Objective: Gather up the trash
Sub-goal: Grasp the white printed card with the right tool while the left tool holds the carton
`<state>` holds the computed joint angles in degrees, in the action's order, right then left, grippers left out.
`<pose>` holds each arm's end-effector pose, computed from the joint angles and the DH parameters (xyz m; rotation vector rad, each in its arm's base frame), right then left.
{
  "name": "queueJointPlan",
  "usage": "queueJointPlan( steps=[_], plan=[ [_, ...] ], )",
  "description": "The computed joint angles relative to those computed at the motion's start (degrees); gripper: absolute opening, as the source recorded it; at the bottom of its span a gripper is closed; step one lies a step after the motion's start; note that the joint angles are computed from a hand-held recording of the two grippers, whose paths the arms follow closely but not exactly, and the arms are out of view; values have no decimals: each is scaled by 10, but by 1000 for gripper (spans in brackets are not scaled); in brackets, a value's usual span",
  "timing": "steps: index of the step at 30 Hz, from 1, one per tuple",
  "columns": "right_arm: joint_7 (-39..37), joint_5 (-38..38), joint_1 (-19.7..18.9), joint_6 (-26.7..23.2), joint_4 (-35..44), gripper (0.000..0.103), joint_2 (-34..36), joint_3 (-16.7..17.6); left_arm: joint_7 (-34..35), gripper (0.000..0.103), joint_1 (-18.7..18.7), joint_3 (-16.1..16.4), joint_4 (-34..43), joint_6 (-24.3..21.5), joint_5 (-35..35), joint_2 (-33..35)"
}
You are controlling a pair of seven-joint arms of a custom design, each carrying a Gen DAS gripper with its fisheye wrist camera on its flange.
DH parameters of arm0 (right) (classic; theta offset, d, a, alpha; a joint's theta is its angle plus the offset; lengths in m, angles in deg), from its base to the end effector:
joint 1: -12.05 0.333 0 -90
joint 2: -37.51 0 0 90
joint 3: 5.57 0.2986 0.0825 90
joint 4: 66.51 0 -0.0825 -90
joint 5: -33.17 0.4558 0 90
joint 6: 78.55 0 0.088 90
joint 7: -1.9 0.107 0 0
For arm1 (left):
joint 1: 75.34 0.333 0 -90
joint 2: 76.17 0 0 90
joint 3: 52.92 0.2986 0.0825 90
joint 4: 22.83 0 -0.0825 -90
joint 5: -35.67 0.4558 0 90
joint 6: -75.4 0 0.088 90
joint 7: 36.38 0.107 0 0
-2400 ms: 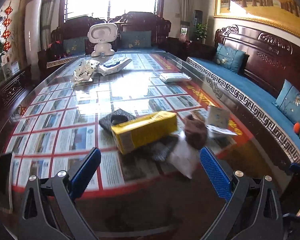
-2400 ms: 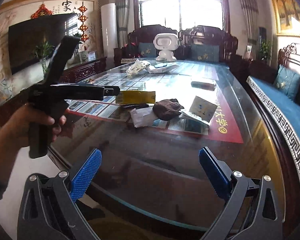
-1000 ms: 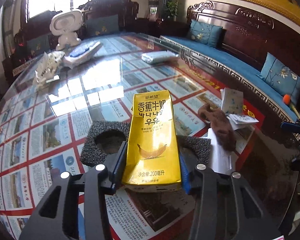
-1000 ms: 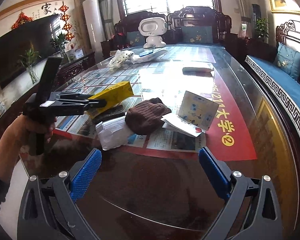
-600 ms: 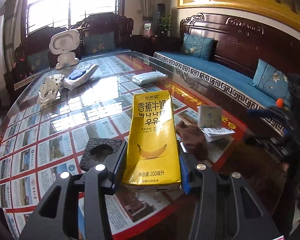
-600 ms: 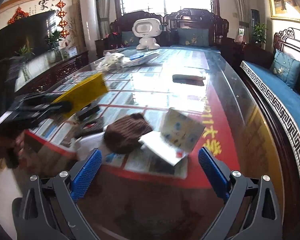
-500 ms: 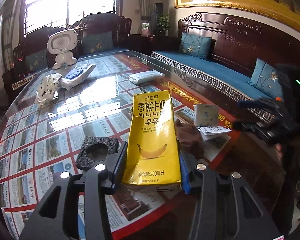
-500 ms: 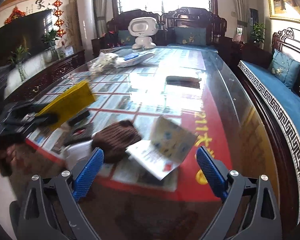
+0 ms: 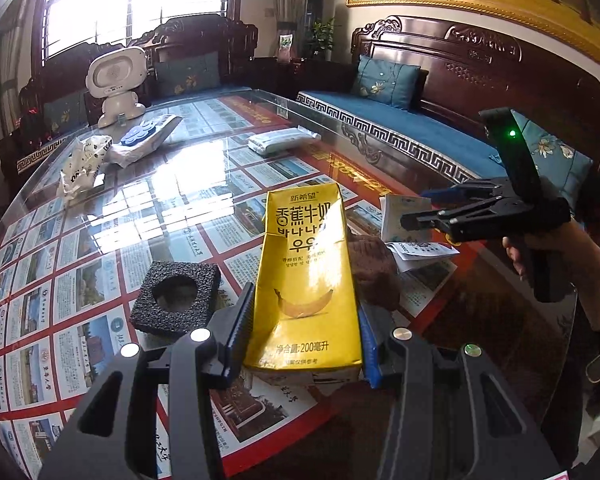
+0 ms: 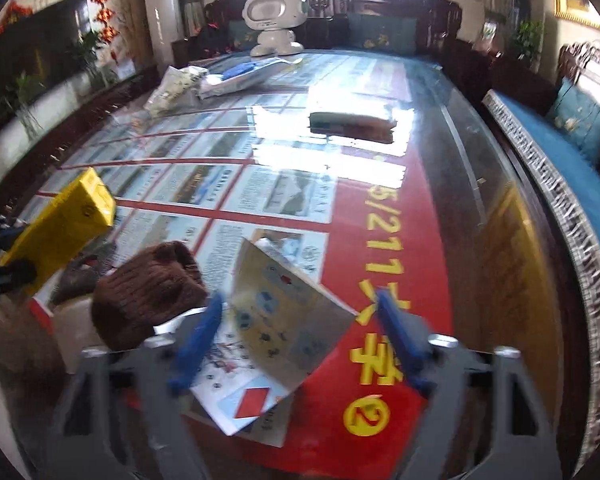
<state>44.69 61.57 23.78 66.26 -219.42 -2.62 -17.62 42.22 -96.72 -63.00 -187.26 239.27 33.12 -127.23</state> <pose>0.4557 -0.0029 0.4621 -2.0994 1.2504 -0.3523 0.3552 -0.2062 0.4754 -1.4695 2.0186 -0.9988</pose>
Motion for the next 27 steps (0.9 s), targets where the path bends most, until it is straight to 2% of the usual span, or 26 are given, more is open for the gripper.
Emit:
queueJointPlan(
  steps=[2,7,12,16,27],
  plan=[
    [-1,1,-1,-4,-5,29,-7,-1,-1,46,0,-1,0,-2,0,-1],
    [-18,19,3,-13,-32,4,-51,-19,-7,46,0,-6,-2,-7,2,-4],
    [-30,35,4,-34,-46,2,-83,-31,-17,46,-1,-9,-4,-14,3,-10],
    [-30,37,-2,-44,-57,1,-103,-29,-22,46,-2,-11,-6,-16,5,-17],
    [-29,21,-14,-35,-115,1,-227,-27,-38,45,-10,-29,-25,-32,22,-76]
  ],
)
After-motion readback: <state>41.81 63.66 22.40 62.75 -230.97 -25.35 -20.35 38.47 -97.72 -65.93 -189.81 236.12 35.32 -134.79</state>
